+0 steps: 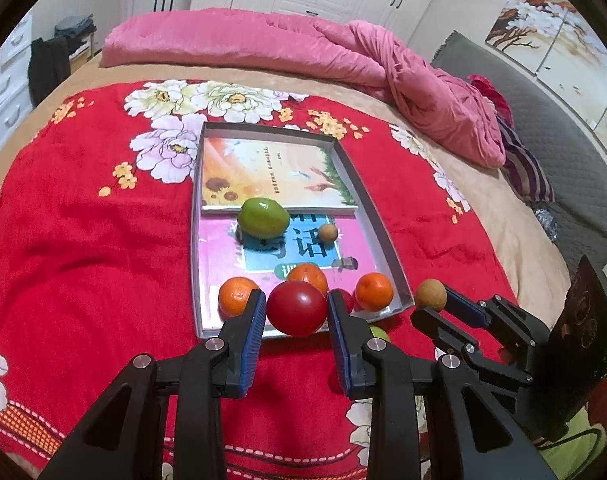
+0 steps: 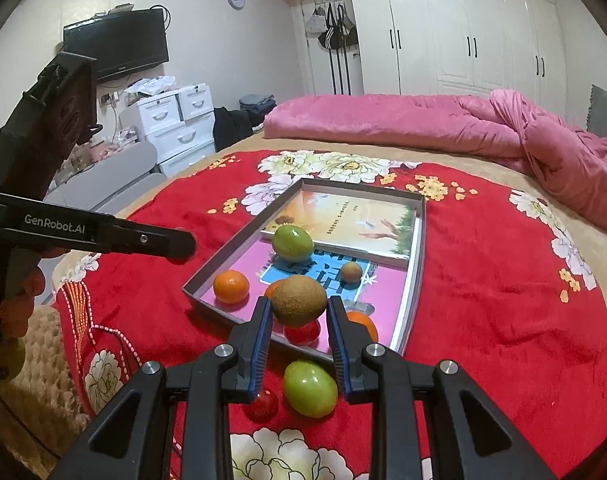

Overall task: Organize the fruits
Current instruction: 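Lift and carry the held tomato and brown fruit toward the tray, then lower the tomato with the left tool while the right tool lowers the brown fruit, opening both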

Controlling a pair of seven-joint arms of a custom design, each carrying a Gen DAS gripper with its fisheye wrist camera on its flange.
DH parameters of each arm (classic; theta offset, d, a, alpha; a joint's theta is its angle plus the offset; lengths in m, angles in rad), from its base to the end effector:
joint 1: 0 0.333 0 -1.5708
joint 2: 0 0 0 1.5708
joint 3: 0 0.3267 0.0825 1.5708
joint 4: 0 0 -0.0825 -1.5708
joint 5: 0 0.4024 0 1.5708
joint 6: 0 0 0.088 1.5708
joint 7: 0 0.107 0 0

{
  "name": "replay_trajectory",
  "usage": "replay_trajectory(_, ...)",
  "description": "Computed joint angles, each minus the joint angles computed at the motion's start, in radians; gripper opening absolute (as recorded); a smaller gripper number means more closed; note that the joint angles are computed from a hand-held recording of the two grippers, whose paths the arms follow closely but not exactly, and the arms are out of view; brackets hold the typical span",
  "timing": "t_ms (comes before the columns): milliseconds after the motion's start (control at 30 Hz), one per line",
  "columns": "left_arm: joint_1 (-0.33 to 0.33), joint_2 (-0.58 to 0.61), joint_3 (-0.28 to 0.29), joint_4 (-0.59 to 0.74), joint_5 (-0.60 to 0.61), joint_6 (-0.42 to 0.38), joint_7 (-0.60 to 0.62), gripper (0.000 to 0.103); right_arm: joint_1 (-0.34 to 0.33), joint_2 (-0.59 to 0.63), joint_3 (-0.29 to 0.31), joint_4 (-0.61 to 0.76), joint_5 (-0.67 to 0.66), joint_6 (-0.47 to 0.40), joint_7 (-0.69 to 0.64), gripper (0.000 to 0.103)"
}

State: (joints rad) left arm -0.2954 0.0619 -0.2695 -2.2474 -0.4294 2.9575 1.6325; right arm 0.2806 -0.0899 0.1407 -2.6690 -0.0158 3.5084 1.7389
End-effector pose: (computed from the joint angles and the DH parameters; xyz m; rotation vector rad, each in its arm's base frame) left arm 0.5108 -0.2889 0.4083 -1.7798 2.2306 -0.9799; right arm 0.4332 0.1965 0.3754 -1.8117 1.3691 -0.5503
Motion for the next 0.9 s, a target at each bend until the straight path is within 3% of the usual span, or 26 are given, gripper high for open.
replay_trajectory(400,-0.005,0.024,0.005,0.023,0.048,0.008,-0.043,0.032,-0.002,0.008,0.009,0.014,0.034,0.006,-0.023,0.028)
replay_trajectory(900,-0.048,0.107,0.06,0.068,0.28,0.023,-0.23,0.032,0.014,0.041,-0.004,0.052,0.091,0.01,-0.072,0.028)
